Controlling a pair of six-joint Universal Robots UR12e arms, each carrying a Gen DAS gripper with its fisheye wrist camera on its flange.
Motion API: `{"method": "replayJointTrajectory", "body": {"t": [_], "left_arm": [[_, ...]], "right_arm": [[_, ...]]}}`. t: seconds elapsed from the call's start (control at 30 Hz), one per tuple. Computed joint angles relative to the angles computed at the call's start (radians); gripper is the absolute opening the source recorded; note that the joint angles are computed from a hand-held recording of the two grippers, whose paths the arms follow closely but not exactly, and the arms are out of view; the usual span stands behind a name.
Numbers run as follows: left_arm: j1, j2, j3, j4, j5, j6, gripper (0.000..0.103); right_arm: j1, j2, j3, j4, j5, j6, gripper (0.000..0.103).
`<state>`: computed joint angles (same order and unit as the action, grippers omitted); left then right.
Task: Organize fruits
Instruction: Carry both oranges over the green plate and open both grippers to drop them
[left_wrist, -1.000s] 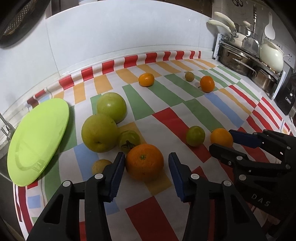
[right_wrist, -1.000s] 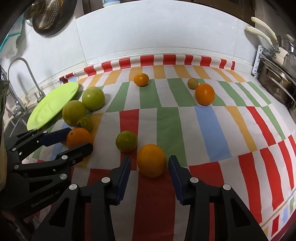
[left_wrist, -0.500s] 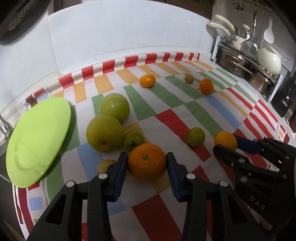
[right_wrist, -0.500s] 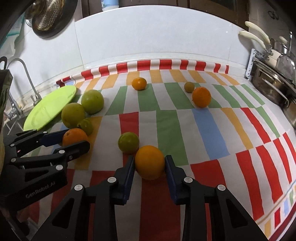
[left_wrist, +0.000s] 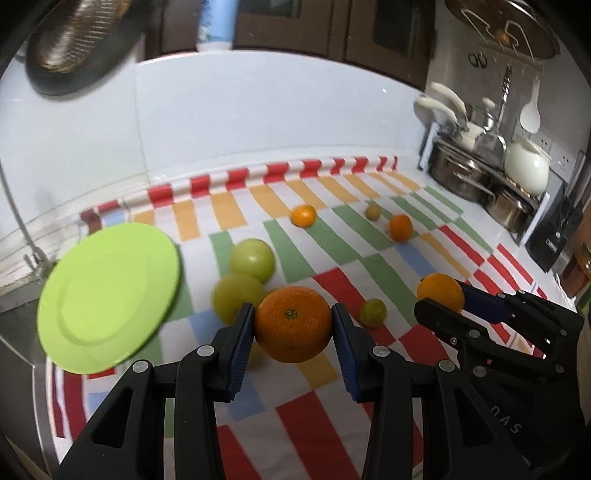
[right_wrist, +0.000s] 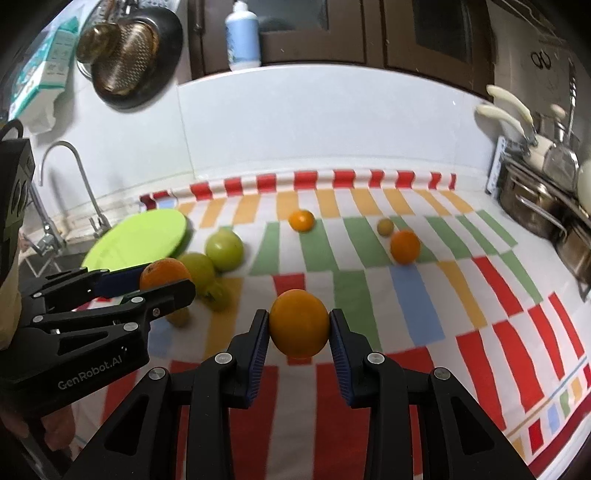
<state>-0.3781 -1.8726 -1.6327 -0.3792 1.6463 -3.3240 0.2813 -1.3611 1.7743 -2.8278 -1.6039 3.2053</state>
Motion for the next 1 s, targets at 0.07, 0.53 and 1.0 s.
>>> {"method": "replayJointTrajectory", "body": {"t": [0.07,0.53,1.0], "left_arm": [[0.005,0.007,-0.007,0.011,0.013,-0.001,0.042],[0.066,0.077,-0.091,0.060,0.147,-0.058,0.042],[0.140,0.100,-0.136,0.026,0.220,-0.090,0.042]], "right_arm": [[0.007,0.006,-0.012,-0.014,0.003,-0.015,0.034],[0.062,0.086,-0.131,-0.032,0.128,-0.118,0.034],[0.109,0.205,-0.311,0.104,0.261,-0.205,0.034]]}}
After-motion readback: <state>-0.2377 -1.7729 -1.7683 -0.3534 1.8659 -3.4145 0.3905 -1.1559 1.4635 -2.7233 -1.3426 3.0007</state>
